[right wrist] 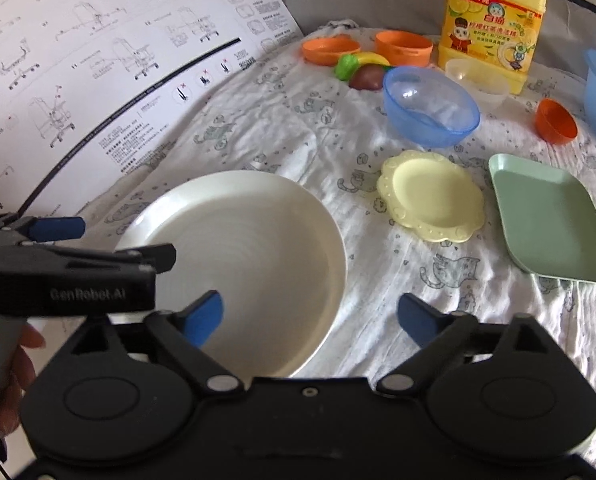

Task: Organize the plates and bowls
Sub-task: 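Move both grippers to the rim of the green square plate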

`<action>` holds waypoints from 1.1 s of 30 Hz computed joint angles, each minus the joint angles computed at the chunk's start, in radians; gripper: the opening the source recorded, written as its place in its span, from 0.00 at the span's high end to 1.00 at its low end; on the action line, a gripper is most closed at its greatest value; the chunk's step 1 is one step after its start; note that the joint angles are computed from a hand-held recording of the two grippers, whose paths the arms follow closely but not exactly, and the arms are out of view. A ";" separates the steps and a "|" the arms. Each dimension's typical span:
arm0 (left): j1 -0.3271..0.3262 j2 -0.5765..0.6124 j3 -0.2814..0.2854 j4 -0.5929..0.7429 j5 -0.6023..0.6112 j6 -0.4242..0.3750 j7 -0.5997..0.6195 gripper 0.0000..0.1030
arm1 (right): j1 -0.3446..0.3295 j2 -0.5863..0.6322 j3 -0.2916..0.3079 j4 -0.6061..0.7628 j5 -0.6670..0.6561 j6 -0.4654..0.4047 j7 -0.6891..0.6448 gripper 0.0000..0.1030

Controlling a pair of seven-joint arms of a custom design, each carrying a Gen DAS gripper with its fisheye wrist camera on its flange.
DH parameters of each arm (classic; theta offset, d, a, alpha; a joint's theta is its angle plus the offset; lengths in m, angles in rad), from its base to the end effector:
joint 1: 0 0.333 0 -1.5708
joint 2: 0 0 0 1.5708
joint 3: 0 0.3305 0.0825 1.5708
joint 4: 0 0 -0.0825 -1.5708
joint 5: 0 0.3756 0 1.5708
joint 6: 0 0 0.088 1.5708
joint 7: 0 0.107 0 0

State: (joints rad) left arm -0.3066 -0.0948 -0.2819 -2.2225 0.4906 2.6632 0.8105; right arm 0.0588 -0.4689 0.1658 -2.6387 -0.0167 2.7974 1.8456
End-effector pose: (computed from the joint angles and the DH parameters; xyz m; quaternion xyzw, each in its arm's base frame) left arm 0.4417 -0.3153 0.4889 -0.5977 0.7400 -0.2313 0.2039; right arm 0.4045 0.0973 0.4838 -0.6625 0.6827 -0.1930 0.2403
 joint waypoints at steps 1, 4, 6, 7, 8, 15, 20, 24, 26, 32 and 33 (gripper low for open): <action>-0.001 -0.002 0.002 0.001 -0.014 -0.003 0.002 0.00 | 0.002 -0.008 -0.002 -0.004 -0.001 0.005 -0.003 0.00; 0.000 -0.008 0.000 0.005 -0.015 -0.015 -0.009 0.00 | -0.005 -0.037 0.004 -0.017 -0.008 0.018 -0.009 0.00; 0.000 -0.011 -0.003 0.010 -0.007 -0.025 -0.016 0.00 | -0.016 -0.054 0.010 -0.024 -0.013 0.021 -0.006 0.00; -0.001 -0.011 -0.004 0.012 -0.004 -0.028 -0.019 0.00 | -0.020 -0.061 0.011 -0.027 -0.011 0.024 -0.004 0.00; -0.002 -0.012 -0.006 0.016 0.000 -0.033 -0.021 0.00 | -0.022 -0.069 0.010 -0.030 -0.008 0.027 -0.003 0.00; -0.015 -0.009 -0.021 0.060 0.045 -0.066 -0.039 0.00 | -0.048 -0.117 -0.001 -0.053 0.013 0.028 -0.001 0.00; -0.037 0.022 -0.032 0.118 0.055 -0.078 -0.034 0.00 | -0.090 -0.153 -0.013 -0.078 0.027 0.041 0.008 0.00; -0.064 0.065 -0.042 0.172 0.073 -0.083 -0.027 0.00 | -0.150 -0.188 -0.015 -0.101 0.028 0.044 0.024 0.00; -0.079 0.092 -0.045 0.202 0.086 -0.088 -0.029 0.00 | -0.183 -0.206 -0.023 -0.115 0.027 0.046 0.030 0.00; -0.130 0.179 -0.044 0.299 0.072 -0.091 0.002 0.00 | -0.279 -0.231 -0.050 -0.141 0.029 0.051 0.040 0.00; -0.139 0.193 -0.043 0.314 0.076 -0.092 0.002 0.00 | -0.289 -0.231 -0.055 -0.145 0.030 0.056 0.038 0.00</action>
State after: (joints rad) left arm -0.4458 0.0979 -0.3248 -1.9081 0.5667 2.5711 0.8121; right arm -0.2303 -0.7003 0.1110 -2.7837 0.0130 2.8533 1.8840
